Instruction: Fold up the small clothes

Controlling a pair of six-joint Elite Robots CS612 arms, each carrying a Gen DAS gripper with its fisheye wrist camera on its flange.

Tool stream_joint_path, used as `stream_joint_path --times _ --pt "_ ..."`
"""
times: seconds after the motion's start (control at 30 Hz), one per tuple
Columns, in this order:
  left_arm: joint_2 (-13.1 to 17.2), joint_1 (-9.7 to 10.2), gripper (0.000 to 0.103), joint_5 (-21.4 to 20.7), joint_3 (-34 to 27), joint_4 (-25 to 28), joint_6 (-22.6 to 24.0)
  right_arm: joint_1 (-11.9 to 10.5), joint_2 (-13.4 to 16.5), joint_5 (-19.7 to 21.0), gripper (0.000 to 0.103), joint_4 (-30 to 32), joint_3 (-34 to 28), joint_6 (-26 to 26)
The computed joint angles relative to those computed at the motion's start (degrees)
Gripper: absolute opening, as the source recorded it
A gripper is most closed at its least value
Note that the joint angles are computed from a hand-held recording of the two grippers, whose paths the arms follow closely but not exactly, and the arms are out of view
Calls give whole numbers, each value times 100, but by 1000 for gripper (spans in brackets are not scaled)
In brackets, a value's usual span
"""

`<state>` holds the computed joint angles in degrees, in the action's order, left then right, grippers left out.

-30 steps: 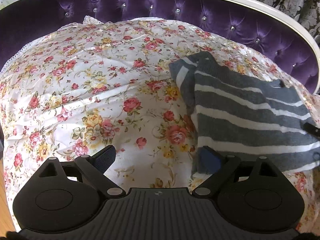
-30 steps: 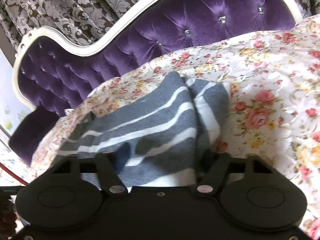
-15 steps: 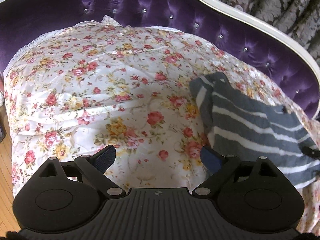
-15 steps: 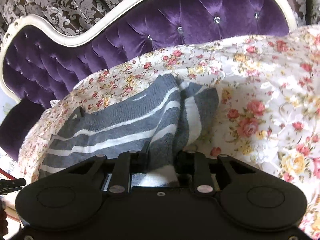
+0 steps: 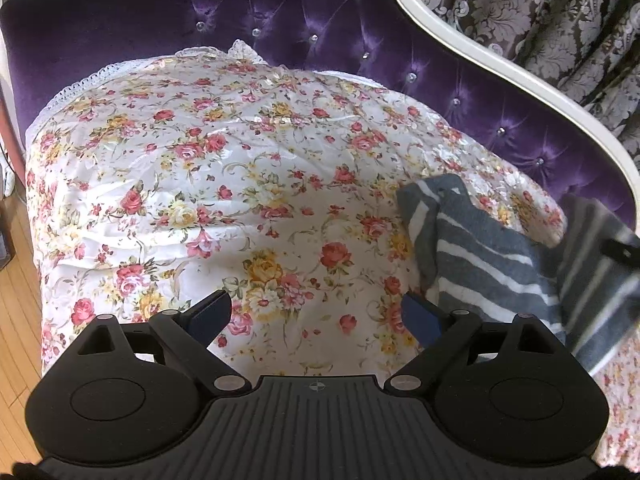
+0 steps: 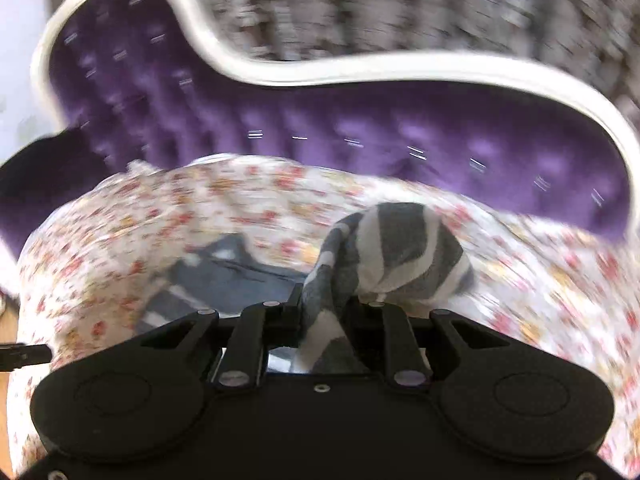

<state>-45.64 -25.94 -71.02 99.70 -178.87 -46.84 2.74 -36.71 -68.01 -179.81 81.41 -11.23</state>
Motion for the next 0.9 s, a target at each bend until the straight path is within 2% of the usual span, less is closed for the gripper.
stream_joint_path --times 0.13,0.27,0.37,0.43,0.53,0.63,0.7,0.77,0.8,0.87,0.9 --pt "-11 10 92 -31 14 -1 -21 309 129 -16 26 159 -96 -517" --pt "-17 13 92 -35 23 14 -11 519 274 -128 26 287 -107 -883" --pt "-14 18 92 -24 17 22 -24 630 333 -322 27 -82 24 -1135" --pt "-9 21 92 -34 12 13 -36 644 358 -298 29 -427 110 -1210" --pt "13 20 92 -59 -12 29 -16 565 378 145 35 -647 166 -1187" --pt "39 12 92 -65 -43 82 19 405 361 1069 35 -687 263 -1237" --pt "51 6 92 -51 -48 60 34 324 339 1513 35 -894 370 -1226" --pt "59 2 92 -32 -41 4 39 265 324 1746 37 -1274 480 -1014" --pt "61 2 92 -27 -38 -16 40 237 321 1809 45 -1446 524 -900" --pt "65 5 92 -23 -30 -61 57 185 293 1727 57 -1916 672 -684" --pt "68 6 92 -18 -31 -74 60 162 276 1607 59 -2225 779 -615"
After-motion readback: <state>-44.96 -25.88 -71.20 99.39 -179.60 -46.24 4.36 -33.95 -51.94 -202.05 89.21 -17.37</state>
